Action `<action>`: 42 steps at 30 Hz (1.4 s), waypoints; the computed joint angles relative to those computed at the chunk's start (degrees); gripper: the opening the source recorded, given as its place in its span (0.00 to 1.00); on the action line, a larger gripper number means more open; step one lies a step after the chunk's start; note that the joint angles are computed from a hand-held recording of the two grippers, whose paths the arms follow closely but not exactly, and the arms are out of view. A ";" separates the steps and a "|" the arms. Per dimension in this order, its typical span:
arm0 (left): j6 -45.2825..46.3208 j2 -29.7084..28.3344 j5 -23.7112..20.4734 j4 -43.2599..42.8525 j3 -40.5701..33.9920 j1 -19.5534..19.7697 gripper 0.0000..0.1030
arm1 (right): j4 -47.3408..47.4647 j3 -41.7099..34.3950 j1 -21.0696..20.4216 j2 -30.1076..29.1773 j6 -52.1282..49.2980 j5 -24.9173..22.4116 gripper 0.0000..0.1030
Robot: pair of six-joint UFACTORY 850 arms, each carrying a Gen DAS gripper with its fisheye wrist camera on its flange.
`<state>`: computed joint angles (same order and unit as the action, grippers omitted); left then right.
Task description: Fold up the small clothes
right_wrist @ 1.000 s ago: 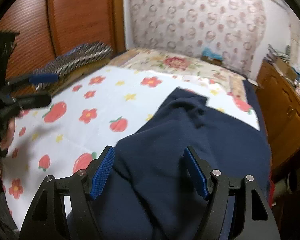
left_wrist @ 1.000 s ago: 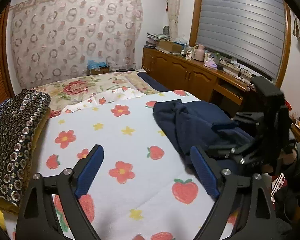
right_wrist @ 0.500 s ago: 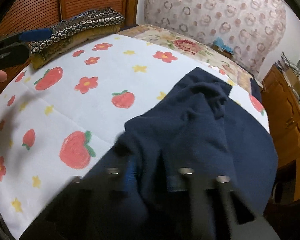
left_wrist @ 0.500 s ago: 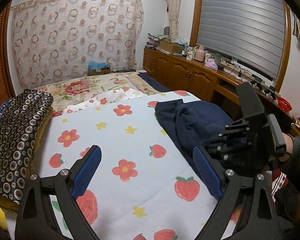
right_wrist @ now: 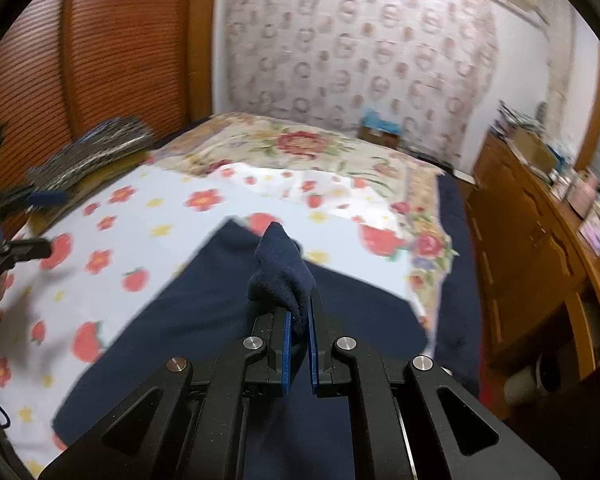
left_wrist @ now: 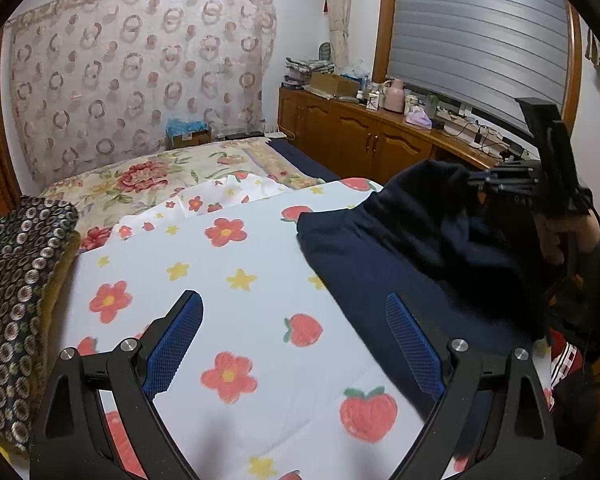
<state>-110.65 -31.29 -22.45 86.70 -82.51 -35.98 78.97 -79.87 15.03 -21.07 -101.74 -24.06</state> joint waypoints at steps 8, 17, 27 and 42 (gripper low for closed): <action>15.47 -6.03 1.23 -14.12 -8.18 1.08 0.91 | -9.84 -6.76 -1.12 -7.01 16.84 4.61 0.15; 36.63 -14.63 -0.15 -34.16 -21.08 3.11 0.91 | 1.76 -5.89 -0.94 -7.83 10.77 1.64 0.46; 50.95 -22.76 -3.06 -45.79 -34.06 4.00 0.91 | -22.58 -20.95 -3.07 -17.92 34.08 -5.53 0.47; 54.86 -26.10 -3.96 -50.22 -38.60 4.53 0.91 | -9.70 -22.29 -4.23 -18.72 24.40 -1.08 0.05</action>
